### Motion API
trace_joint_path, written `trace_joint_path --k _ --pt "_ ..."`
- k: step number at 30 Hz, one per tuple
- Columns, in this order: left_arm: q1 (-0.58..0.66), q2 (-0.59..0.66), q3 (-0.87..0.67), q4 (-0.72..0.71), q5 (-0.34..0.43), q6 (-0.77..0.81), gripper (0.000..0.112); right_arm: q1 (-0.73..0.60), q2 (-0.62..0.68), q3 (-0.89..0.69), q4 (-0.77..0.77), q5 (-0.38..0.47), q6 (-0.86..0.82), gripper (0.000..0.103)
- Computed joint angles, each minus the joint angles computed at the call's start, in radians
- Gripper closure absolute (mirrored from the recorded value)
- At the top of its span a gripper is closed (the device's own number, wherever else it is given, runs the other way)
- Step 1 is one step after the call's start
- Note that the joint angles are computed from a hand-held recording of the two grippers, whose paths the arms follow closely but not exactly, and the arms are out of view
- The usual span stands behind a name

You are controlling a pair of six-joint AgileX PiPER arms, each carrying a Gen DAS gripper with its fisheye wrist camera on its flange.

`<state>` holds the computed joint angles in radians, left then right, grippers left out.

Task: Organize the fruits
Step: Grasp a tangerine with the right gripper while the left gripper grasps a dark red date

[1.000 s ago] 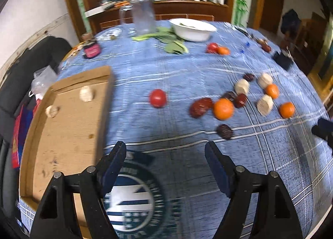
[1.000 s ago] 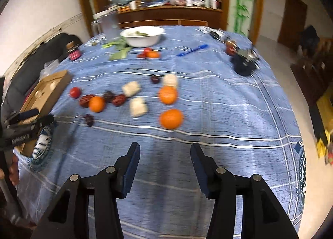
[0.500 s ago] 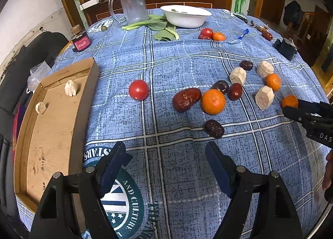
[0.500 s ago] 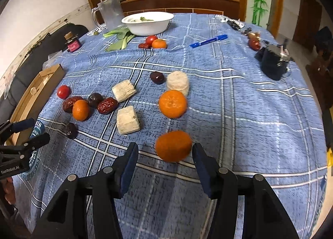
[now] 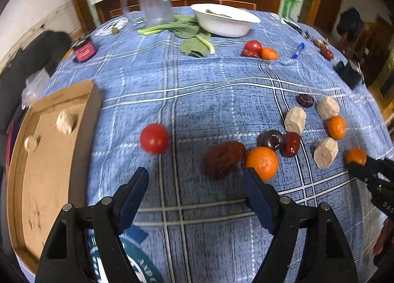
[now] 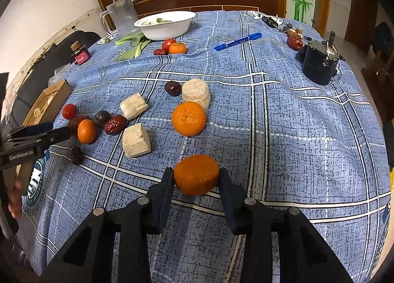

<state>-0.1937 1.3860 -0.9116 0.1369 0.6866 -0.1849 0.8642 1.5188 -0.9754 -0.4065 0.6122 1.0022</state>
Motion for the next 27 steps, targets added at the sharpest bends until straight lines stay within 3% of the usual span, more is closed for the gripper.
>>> trace_joint_path --k 5,12,15,16,18,20,21,27 --pt "0.026 -0.054 0.022 -0.168 0.034 0.191 0.034 0.006 -0.020 0.013 -0.010 0.007 0.018 0.065" --pt "-0.093 -0.053 0.078 -0.051 -0.013 0.018 0.035 -0.007 -0.027 0.029 0.012 -0.017 0.008 0.065" --pt "-0.102 -0.048 0.093 -0.061 -0.026 0.027 0.046 -0.008 -0.025 0.024 0.014 -0.013 0.004 0.065" --pt "-0.099 -0.042 0.095 -0.070 -0.028 0.030 0.057 -0.010 -0.024 0.024 0.018 -0.014 -0.001 0.065" --pt "-0.098 -0.047 0.110 -0.068 -0.056 0.021 0.064 -0.011 -0.025 0.025 0.018 -0.016 0.000 0.065" --pt "-0.106 -0.049 0.118 -0.033 -0.079 -0.014 0.082 -0.010 -0.024 0.025 0.015 -0.015 0.002 0.065" --pt "-0.101 -0.051 0.121 -0.035 -0.087 -0.011 0.085 -0.009 -0.024 0.025 0.010 -0.014 0.006 0.065" --pt "-0.025 -0.109 0.137 -0.199 -0.066 0.125 0.087 0.024 -0.031 0.024 -0.046 0.014 0.058 0.065"
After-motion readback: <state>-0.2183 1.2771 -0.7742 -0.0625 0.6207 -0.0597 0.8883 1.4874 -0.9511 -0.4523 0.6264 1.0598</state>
